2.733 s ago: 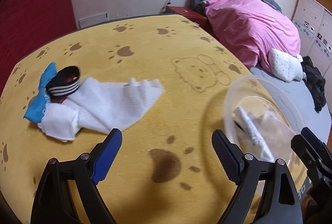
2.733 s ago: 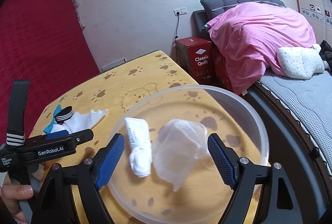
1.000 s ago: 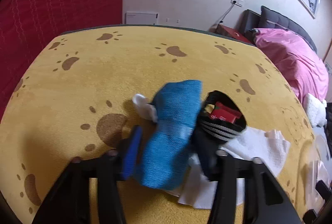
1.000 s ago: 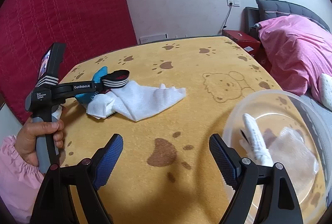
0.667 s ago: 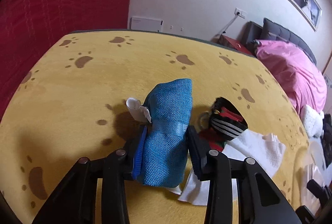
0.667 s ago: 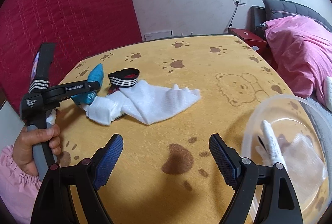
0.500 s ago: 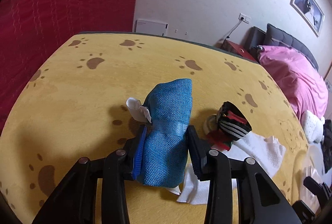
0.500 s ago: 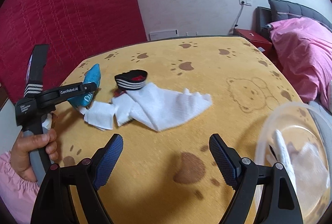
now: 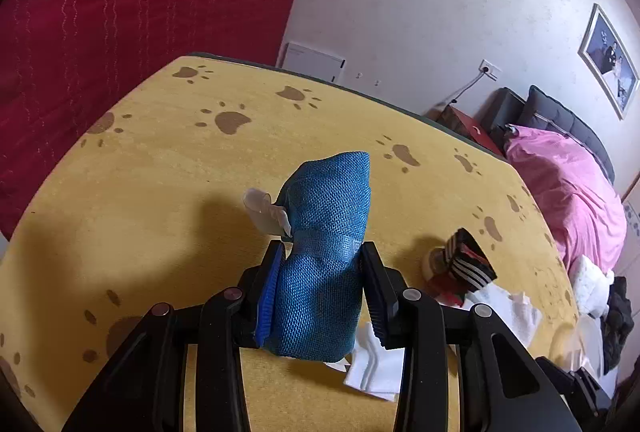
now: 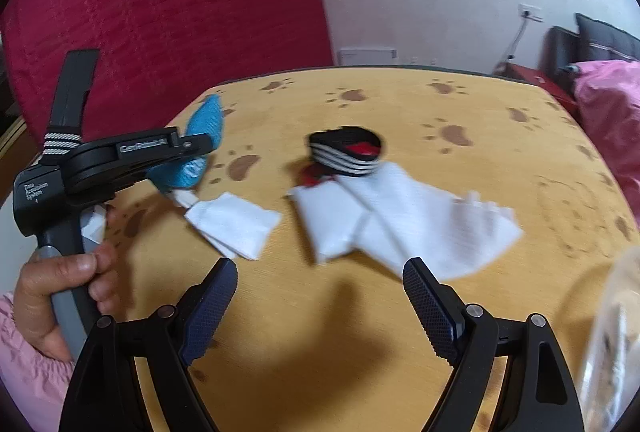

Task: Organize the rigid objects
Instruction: 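Lift the blue sock with the left gripper while the right gripper grasps a white cloth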

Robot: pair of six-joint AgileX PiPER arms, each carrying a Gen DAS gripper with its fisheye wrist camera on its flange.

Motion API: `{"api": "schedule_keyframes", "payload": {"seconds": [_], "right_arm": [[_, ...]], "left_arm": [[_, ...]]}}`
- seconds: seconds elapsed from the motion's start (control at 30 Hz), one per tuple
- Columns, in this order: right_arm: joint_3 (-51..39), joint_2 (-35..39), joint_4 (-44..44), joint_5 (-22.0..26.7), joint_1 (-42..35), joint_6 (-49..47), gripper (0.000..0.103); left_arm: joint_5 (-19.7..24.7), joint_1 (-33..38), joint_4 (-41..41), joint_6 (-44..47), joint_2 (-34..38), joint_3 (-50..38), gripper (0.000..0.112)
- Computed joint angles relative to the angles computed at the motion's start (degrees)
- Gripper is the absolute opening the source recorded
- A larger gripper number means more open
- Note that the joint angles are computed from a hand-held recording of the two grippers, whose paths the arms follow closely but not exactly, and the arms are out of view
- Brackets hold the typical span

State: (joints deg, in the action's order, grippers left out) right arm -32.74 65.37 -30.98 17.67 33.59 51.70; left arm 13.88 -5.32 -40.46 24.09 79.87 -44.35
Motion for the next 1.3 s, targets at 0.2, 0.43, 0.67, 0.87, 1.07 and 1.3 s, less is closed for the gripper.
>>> {"api": "schedule_keyframes", "payload": {"seconds": [0.2,0.43,0.67,0.87,1.07,1.3], "right_arm": [[-4.5,9.2,4.8,-6.0,1.6,-8.5,0.088],[-10.2,18.3,-2.2,-6.7,4.5,-5.5,0.087],[-13.7,21.5,5.3,-5.2,4.4,-14.3,0.076],[-13.2,21.0,-5.1,-3.2,5.2,-2.8,0.044],[-11.2,18.8,3.0,-4.9,2.2,-8.8,0.023],[-7.1,13.9,13.1,-6.5,0.2,-16.4,0.018]], "left_arm": [[0.6,1.0,-3.0,3.0,0.2,0.1,0.039],[1.4,1.3,-4.0,4.0,1.5,-0.3,0.039],[2.4,3.1,-6.7,6.2,2.2,-0.6,0.039],[2.5,3.6,-7.9,7.3,2.2,-0.5,0.039],[2.5,3.8,-8.7,7.9,2.0,-0.4,0.039],[2.7,4.5,-9.6,8.4,2.0,-0.4,0.039]]}}
